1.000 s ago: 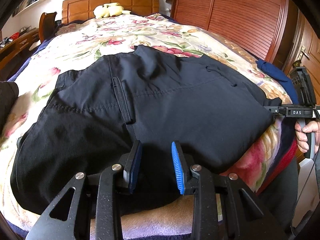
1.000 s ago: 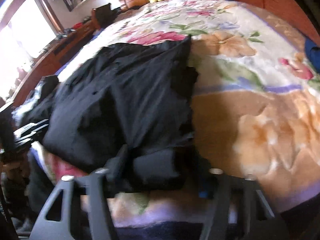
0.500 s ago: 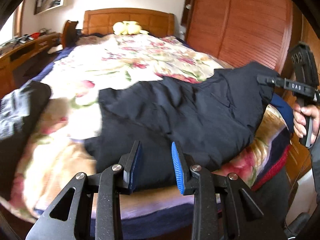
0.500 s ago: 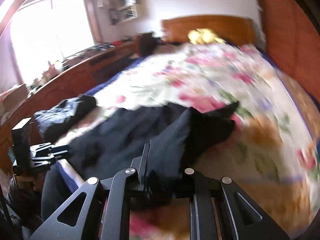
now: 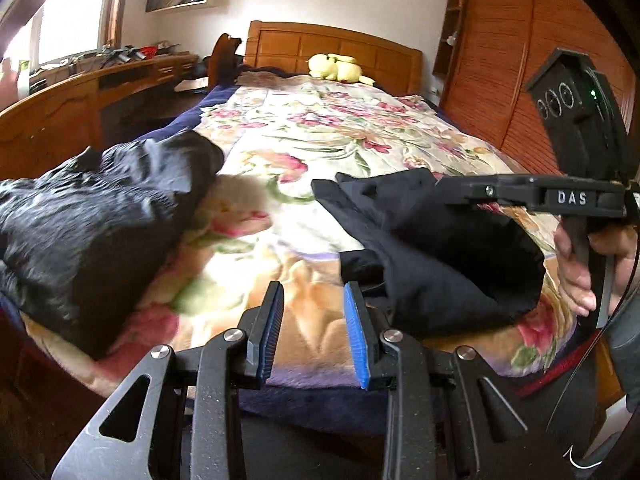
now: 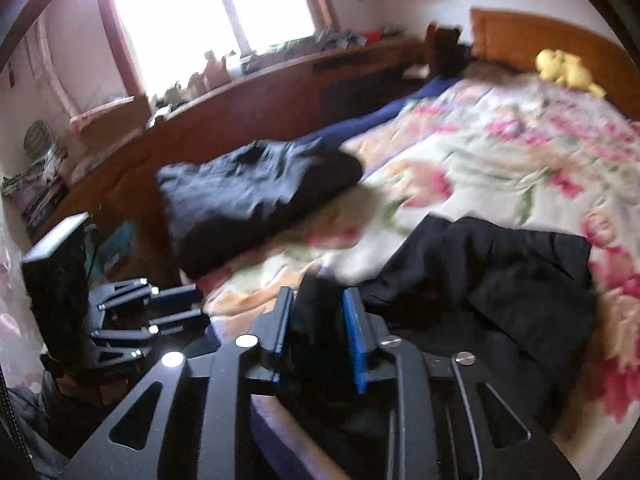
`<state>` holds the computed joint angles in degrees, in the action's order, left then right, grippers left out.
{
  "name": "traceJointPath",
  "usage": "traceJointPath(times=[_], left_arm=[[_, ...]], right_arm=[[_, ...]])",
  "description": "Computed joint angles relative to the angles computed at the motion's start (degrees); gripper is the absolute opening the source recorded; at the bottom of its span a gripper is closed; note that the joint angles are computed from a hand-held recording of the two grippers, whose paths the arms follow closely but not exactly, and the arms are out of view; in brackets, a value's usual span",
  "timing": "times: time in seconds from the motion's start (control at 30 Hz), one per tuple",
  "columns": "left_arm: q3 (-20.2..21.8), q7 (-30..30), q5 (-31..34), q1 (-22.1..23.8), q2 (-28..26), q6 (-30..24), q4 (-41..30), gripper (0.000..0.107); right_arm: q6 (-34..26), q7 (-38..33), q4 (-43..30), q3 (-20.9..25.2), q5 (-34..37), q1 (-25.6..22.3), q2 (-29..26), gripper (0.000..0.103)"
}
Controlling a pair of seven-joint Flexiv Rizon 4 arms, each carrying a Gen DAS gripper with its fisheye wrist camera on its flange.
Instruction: Fold large clothes
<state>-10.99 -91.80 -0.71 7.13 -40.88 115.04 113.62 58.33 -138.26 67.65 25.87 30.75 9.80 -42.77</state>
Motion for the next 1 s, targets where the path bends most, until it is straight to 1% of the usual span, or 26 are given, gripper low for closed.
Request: traceJointPath(times=[0.03, 0.07, 0.1, 0.17, 0.23, 0.3, 0.33, 0.4, 0.43, 0.47, 0.53, 0.6, 0.63, 0.7, 0.77, 0.8, 0.9, 0.97, 1.0], left_arm=[[0.04, 0.06, 0.08, 0.09, 0.09, -0.1, 0.07, 0.032], [0.09, 0.21, 0.17, 0.09, 0.14, -0.26, 0.04, 0.032], [0.23, 0.35, 0.11, -0.13, 0.11, -0.31, -0.1, 0.032], [0.0, 0.4, 0.55, 0.21, 0.11, 0.26, 0.11, 0.032], [-0.59, 0.39, 1.01, 0.53, -0.04, 0.52, -0.26, 0.032], [-1.44, 0.21, 1.87, 1.24, 0.08, 0.92, -0.09, 0.032], [-1.97, 0.18, 2.31, 1.56, 0.11, 0.77, -0.28, 0.032], [-2.15, 0.39, 2.57, 1.21, 0.1, 0.47, -0.84, 0.032], [-1.93, 0.66, 2.48, 0.72, 0.1, 0.19, -1.24, 0.032], [-1.87, 1.01, 2.46, 0.32, 0.07, -0.16, -1.71, 0.032], [-1.67, 1.68, 2.23, -0.45, 0.0, -0.78, -2.5, 0.032], [-1.56, 2.24, 1.97, -1.0, -0.09, -1.2, -2.93, 0.032], [-1.8, 2.51, 2.06, -0.94, -0.16, -1.48, -3.0, 0.032], [-2.57, 2.98, 2.44, -0.32, -0.33, -2.04, -2.9, 0.032], [-2.94, 3.34, 2.4, 0.05, -0.36, -2.78, -2.57, 0.032], [-3.39, 3.53, 2.52, 0.56, -0.45, -3.31, -2.37, 0.032], [-4.48, 4.05, 2.53, 1.53, -0.89, -4.41, -2.04, 0.032], [-4.99, 4.37, 2.33, 1.67, -1.35, -4.84, -2.19, 0.032], [-5.22, 4.52, 2.2, 1.66, -1.57, -5.01, -2.37, 0.032]], right_arm=[[-1.03, -0.44, -0.51, 0.5, 0.09, -0.16, -0.23, 0.036], [-0.22, -1.34, -0.12, 0.81, 0.56, -0.3, 0.16, 0.046], [0.96, -1.98, 0.12, 0.73, 0.87, -0.4, 0.51, 0.049], [3.74, -4.27, 2.69, 1.7, 2.69, -2.1, 2.41, 0.05], [7.61, -7.43, 7.61, 2.88, 5.38, -4.57, 5.23, 0.05], [11.26, -7.3, 9.95, 1.35, 5.0, -4.26, 6.16, 0.05], [12.12, -7.19, 11.61, 0.65, 4.38, -5.09, 7.2, 0.05], [15.45, -5.32, 14.18, -1.49, 2.3, -4.51, 7.71, 0.049], [17.01, -3.83, 15.52, -2.52, 1.15, -4.36, 7.72, 0.039], [17.16, -2.11, 16.08, -3.17, 0.0, -4.24, 7.45, 0.036], [15.86, 1.44, 17.24, -4.02, -1.97, -4.61, 6.95, 0.035], [13.17, 2.49, 17.62, -2.23, -3.05, -6.21, 5.81, 0.029], [12.27, 2.81, 17.75, -1.33, -3.24, -6.68, 5.1, 0.028], [13.79, 3.74, 19.66, -1.66, -4.82, -5.19, 4.11, 0.028], [17.76, 3.27, 21.68, -1.31, -6.65, -4.3, 3.6, 0.028], [18.01, 3.48, 21.8, -0.44, -7.08, -4.91, 3.47, 0.028], [14.97, 3.29, 20.42, 2.91, -7.85, -8.41, 3.04, 0.028], [15.03, 2.69, 20.16, 3.26, -8.12, -9.13, 3.37, 0.028], [16.5, 2.98, 20.41, 2.37, -8.66, -8.44, 3.76, 0.03]])
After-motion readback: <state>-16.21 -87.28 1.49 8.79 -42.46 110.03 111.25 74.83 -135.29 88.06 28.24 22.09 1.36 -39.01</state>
